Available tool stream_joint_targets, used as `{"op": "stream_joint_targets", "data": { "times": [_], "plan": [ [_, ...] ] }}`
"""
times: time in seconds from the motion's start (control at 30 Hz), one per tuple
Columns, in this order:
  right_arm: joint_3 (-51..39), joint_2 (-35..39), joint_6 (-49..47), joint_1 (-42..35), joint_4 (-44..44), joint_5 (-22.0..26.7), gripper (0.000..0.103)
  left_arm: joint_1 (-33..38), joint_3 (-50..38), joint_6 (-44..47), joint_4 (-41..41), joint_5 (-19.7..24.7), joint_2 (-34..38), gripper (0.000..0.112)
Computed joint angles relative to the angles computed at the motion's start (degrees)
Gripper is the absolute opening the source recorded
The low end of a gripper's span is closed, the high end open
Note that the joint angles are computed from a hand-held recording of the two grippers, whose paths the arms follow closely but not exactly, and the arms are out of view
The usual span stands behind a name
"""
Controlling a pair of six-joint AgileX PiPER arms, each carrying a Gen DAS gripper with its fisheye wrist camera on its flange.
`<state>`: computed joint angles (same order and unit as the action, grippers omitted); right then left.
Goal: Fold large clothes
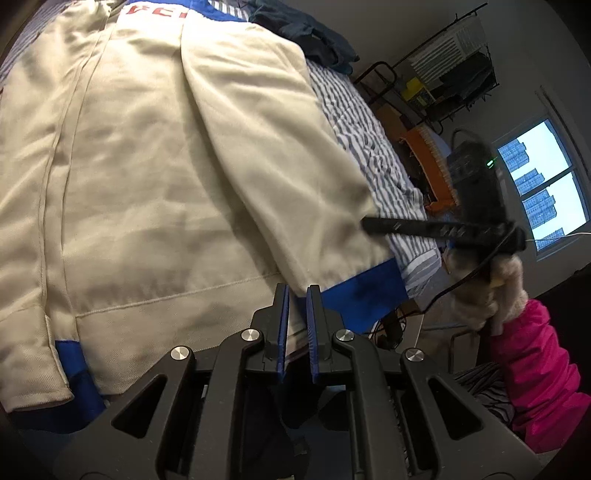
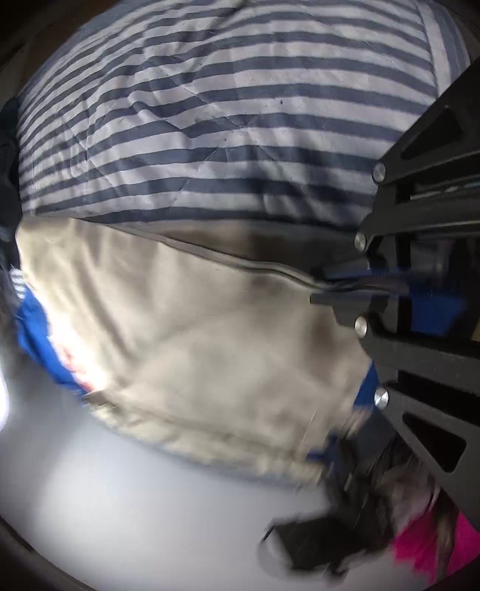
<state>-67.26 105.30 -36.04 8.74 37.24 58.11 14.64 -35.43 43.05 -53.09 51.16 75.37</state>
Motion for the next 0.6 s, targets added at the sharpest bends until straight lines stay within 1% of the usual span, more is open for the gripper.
{"op": "stream_joint_targets", "data": {
  "times": [0.07, 0.13, 0.17, 0.2, 0.23, 0.3, 0.37, 0.43, 0.47, 0.5, 0.53, 0.57, 0.6],
  "plan": [
    [-0.7, 0.7, -2.6, -0.9, 1.9, 1.0, 0.026, -1.3, -0.6, -0.2, 0.2, -1.1, -0.2, 0.007],
    [-2.1, 1.1, -5.7, -3.0, 6.1, 2.7, 0.047, -2.3, -0.6, 0.0, -0.5, -2.1, 0.2, 0.007],
    [-3.1, 1.6, -6.8, -4.1, 8.7, 3.7, 0.054, -3.1, -0.6, 0.2, -1.0, -2.7, 0.7, 0.007],
    [-4.8, 2.7, -7.7, -5.3, 11.4, 5.0, 0.067, -4.1, -0.6, 0.5, -1.8, -3.6, 1.3, 0.007],
    [-6.7, 4.1, -7.5, -5.9, 12.9, 5.3, 0.069, -5.5, -1.0, 0.1, -2.2, -4.8, 2.0, 0.007],
    [-9.9, 6.5, -4.4, -5.5, 12.4, 3.4, 0.066, -7.6, -1.1, 1.3, -3.4, -6.7, 3.1, 0.007],
    [-14.1, 10.2, -0.3, -4.7, 11.1, 2.5, 0.058, -9.7, -1.4, 1.8, -4.0, -8.1, 4.6, 0.007],
    [-18.4, 14.0, 4.4, -3.4, 9.2, 0.9, 0.047, -11.5, -1.5, 1.8, -4.2, -9.1, 5.7, 0.007],
    [-19.9, 15.5, 5.2, -3.1, 9.0, 1.0, 0.041, -12.4, -1.5, 1.8, -4.2, -9.9, 6.3, 0.007],
    [-21.3, 16.6, 5.7, -2.7, 8.6, 1.0, 0.028, -13.0, -1.5, 2.0, -4.3, -10.4, 6.9, 0.007],
    [-21.9, 17.0, 6.0, -2.1, 7.8, 0.2, 0.018, -13.2, -1.3, 2.1, -4.3, -10.6, 7.2, 0.007],
    [-22.0, 16.5, 6.1, -0.9, 6.1, -1.7, 0.012, -13.5, -1.1, 2.4, -4.6, -11.1, 7.9, 0.007],
    [-22.0, 15.8, 6.6, 0.5, 3.7, -3.4, 0.003, -13.9, -0.9, 2.5, -4.8, -11.5, 8.1, 0.007]
  ]
}}
